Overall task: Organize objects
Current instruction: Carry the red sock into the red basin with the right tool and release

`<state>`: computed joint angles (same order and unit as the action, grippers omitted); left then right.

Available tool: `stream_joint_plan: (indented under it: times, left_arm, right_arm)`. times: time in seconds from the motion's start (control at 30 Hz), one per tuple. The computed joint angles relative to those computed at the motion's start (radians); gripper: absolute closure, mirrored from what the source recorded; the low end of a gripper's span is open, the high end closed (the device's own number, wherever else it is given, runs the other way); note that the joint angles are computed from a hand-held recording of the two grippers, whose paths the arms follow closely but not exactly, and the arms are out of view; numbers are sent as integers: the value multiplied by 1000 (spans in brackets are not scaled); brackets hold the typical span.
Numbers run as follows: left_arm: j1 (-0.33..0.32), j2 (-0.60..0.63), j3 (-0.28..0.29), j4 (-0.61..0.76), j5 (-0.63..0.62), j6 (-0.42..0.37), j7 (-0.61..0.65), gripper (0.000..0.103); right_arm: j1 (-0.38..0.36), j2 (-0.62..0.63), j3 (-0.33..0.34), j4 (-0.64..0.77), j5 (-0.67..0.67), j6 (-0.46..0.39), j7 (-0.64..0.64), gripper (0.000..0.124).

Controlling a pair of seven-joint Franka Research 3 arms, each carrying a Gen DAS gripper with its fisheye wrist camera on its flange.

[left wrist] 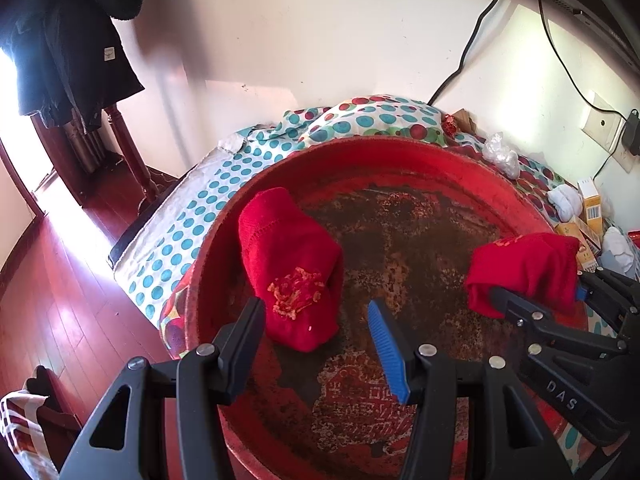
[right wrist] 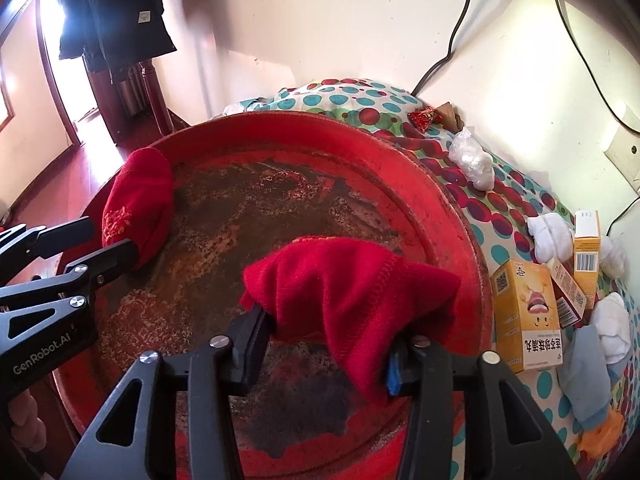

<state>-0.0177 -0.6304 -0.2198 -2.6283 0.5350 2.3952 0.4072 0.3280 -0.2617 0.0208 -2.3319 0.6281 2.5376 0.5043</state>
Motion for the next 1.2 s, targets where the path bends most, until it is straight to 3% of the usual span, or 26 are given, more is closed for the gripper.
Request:
stream_joint_plan:
  times: [0.13,0.5,0.67,0.9,1.2]
  left_arm:
    - [-5,12,3,4,-4,-1,11,48]
    - [-12,28,1,12,11,7,16,48]
    - [-16,38,-12,20,19,7,21,48]
    - [-22,51,-37,34,55,17,16,48]
    - [-39,80,-68,66,121,-9,10,48]
  right_arm:
    - [3,-10,-9,-9,23,3,-19,61]
    - [-24,-96,-85,-23,165,-98,-103,51]
    - [-70,-123,-101,-40,184,-41,-114,51]
    - [-178,16,-141,58,150,71,-44,49]
    - [-284,139,-141,120,96,94,-31,35]
